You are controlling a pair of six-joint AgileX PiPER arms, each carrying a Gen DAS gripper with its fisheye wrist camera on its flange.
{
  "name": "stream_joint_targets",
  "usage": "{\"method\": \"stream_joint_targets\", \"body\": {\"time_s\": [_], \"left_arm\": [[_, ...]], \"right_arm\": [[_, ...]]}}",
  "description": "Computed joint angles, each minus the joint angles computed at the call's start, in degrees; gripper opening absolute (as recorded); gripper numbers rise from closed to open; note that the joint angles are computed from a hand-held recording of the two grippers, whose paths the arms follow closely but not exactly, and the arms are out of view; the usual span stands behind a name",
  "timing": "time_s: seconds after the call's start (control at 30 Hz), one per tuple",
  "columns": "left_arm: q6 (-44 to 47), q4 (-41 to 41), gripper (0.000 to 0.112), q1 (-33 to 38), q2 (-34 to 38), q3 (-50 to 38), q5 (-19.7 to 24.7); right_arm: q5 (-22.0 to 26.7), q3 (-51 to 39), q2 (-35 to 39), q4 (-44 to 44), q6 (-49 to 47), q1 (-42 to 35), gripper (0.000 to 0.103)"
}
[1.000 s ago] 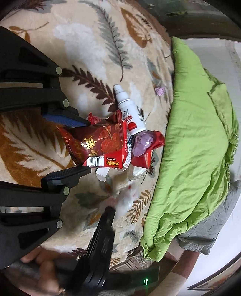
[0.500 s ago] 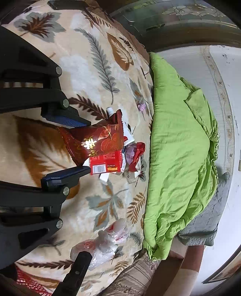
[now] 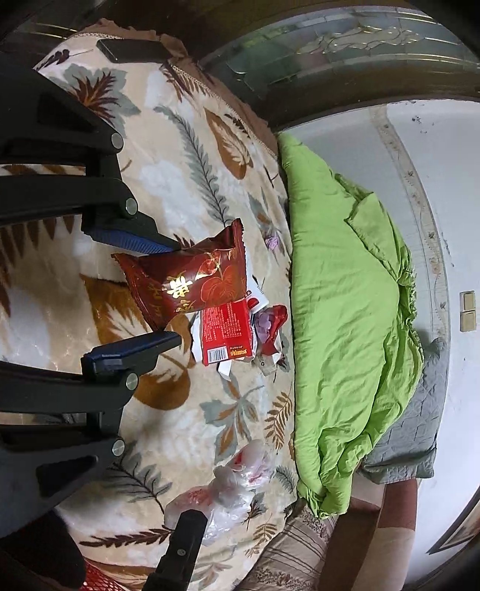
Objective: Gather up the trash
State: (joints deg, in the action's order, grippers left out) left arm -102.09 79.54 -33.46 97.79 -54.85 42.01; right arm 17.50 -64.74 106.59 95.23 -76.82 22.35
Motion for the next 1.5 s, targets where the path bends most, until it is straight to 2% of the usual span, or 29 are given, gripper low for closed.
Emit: {"method": "stream_joint_targets", "body": {"time_s": [0.17, 0.57, 1.2, 1.5], "left_arm": [[-0.3, 0.0, 0.041, 0.3, 0.3, 0.1, -0.4], [0.1, -0.8, 0.041, 1.4, 1.5, -0.6, -2.2], [-0.9, 0.1, 0.041, 1.4, 1.8, -0.2, -1.6], [-1.3, 0.1, 0.041, 1.6, 1.7, 0.0, 0.0]], "right_arm": [[-0.1, 0.5, -0.2, 1.8, -2.0, 0.2, 0.016], [0.7, 0.1, 0.1, 0.3, -0.2, -0.3, 0.016], [0.7, -0.1, 0.2, 0.2, 0.0, -0.4, 0.016], [0.9, -0.1, 0.2, 0.0, 0.1, -0.5, 0.016]]}}
